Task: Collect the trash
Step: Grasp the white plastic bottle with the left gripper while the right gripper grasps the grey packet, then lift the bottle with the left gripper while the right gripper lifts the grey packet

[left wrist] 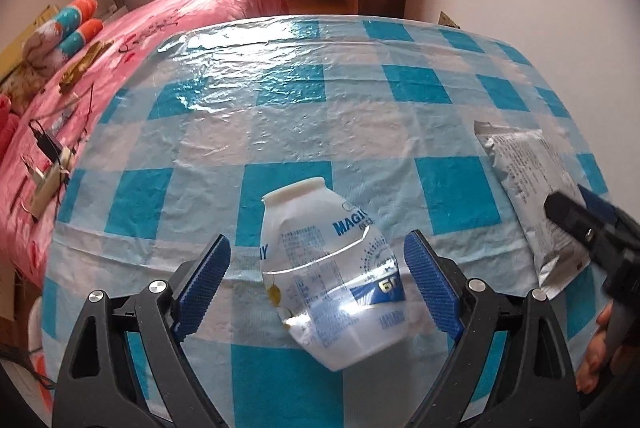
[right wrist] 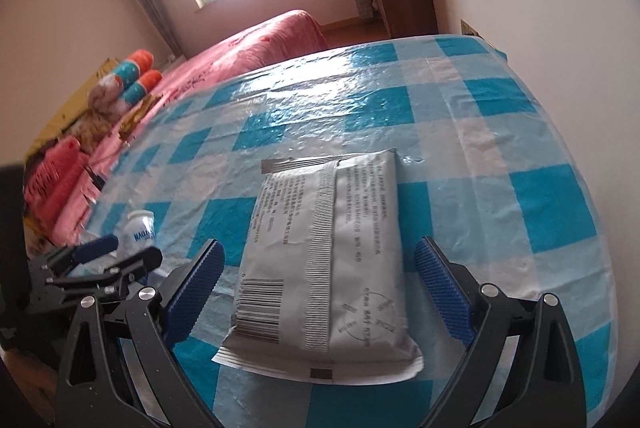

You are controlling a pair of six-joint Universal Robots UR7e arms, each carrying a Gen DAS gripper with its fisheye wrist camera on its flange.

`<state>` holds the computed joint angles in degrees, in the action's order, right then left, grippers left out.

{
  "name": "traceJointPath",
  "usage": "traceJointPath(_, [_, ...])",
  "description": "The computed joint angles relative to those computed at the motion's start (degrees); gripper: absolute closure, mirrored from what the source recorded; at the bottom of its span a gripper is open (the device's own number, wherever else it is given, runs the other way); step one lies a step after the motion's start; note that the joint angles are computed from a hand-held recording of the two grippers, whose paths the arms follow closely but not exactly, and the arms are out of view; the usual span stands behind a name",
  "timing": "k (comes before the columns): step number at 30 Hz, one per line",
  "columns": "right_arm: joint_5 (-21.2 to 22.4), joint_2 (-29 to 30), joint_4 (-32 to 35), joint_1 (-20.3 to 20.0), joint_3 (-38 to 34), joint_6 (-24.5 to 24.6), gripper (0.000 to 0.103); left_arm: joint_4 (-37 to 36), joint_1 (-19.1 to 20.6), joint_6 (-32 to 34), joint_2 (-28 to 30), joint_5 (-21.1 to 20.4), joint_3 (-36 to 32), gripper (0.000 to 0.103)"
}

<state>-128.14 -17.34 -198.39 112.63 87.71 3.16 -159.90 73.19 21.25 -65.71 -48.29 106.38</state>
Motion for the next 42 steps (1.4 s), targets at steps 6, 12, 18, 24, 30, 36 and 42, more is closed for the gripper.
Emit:
traceJointPath(6, [-1.99,0.91,3.16,0.51,-2.08,-0.55,0.008,0.28,0.49,-1.73,0.58,-0.49,-0.27,0.014])
traceJointPath(12, [-3.74,1.66,5.53,0.82,-3.74,-1.34,0.007,-0.24,0.57,-2.29,0.45,-0.63,-0.10,0.014])
traceJointPath(18, [-5.71,2.31,7.35,1.36,-4.94,-1.39,0.007,-3.01,0.02,-0.17,0.28,0.61,1.39,0.031])
traceJointPath(24, [-6.81,2.81,8.93,1.57,-5.97,-1.70,0.005,-4.60,-0.02,0.91,-0.19,-0.14,2.41,0.038])
traceJointPath(30, [-7.44,3.25,10.42,1.80,-6.81,-2.83,0.005,-4.29,0.06,1.13,-0.56,-0.84,2.66,0.038])
traceJointPath(36, [-8.62,3.73,11.33,2.02,-7.64,-3.25,0.008,-4.02,0.10,1.48,-1.78,-1.57,3.51,0.038])
traceJointPath(42, [-11.16,4.76,12.31,2.55,-9.06,-4.17,0.017,-6.16,-0.20,3.67,-3.13,-1.15,5.03,0.038])
